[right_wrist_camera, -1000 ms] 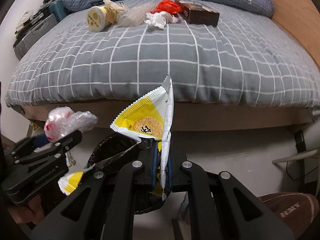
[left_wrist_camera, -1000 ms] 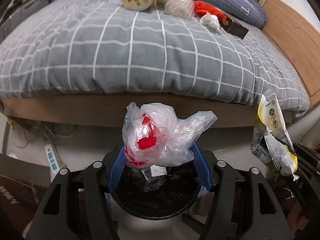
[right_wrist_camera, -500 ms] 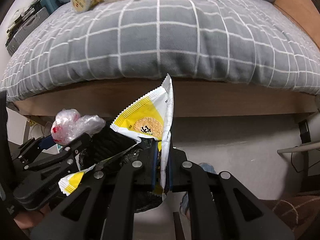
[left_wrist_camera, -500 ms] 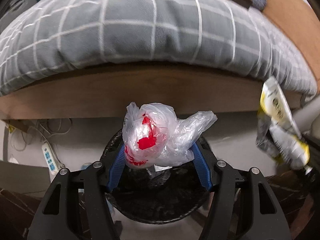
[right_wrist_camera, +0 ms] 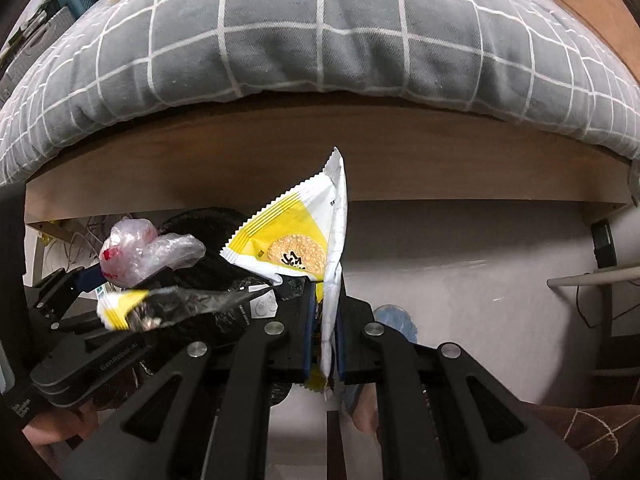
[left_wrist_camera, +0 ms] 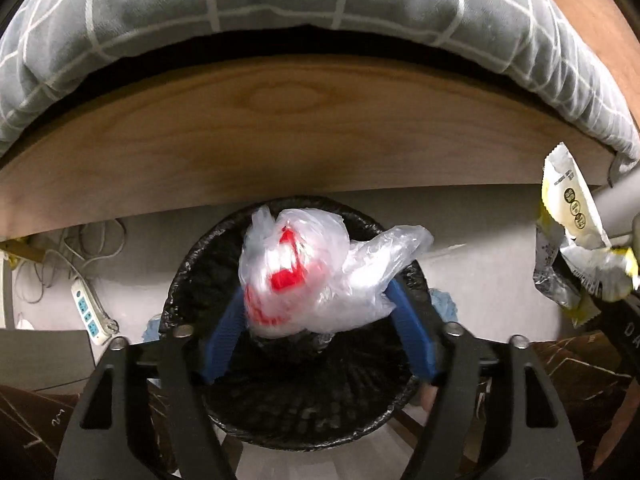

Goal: Collect trash
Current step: 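Open the left gripper to drop the clear plastic bag into the bin, then open the right gripper to drop the yellow snack packet into the bin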

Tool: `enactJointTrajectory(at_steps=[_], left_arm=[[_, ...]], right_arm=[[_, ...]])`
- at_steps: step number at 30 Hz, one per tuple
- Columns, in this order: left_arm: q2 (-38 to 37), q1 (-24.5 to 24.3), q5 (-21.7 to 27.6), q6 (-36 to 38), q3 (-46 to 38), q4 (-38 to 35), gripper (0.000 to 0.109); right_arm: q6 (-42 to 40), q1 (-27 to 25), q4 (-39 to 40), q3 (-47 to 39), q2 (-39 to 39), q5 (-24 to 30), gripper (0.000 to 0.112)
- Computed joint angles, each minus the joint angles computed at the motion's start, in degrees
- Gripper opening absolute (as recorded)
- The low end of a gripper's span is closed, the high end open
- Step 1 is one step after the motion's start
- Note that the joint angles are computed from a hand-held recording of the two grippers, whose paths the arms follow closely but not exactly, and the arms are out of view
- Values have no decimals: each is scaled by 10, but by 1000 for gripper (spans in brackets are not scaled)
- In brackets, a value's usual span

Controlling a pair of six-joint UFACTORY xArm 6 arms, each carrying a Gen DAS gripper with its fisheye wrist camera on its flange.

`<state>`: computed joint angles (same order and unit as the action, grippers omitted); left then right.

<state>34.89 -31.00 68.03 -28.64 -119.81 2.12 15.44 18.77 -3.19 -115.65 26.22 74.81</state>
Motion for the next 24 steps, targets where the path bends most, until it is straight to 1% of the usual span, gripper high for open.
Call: enactJointTrajectory(at_steps=[1, 4, 9, 11, 12, 15, 21, 24], left_arm=[[-3, 0, -1, -1, 7, 4, 83], [-15, 2, -9, -2, 31, 13, 91], [-43, 9, -22, -10, 76, 23, 97], [-61, 15, -32, -16, 102, 28, 97], [-70, 18, -38, -17, 117, 29, 97], [-92, 26, -43, -29, 145, 34, 97], [-139, 47, -51, -53, 206, 43, 97], [-162, 56, -56, -63, 237, 45, 97]], right_arm=[[-2, 2, 0, -1, 1, 0, 8], [-6, 7, 0, 3, 3, -3, 8], [-11, 14, 5, 4, 10, -6, 8], [-13, 21, 11, -5, 18, -4, 8], [-15, 23, 11, 7, 12, -9, 8], [-24, 28, 21, -7, 25, -4, 8], [-40, 49, 31, -43, 56, 12, 8], [-41, 64, 37, -81, 79, 32, 9]])
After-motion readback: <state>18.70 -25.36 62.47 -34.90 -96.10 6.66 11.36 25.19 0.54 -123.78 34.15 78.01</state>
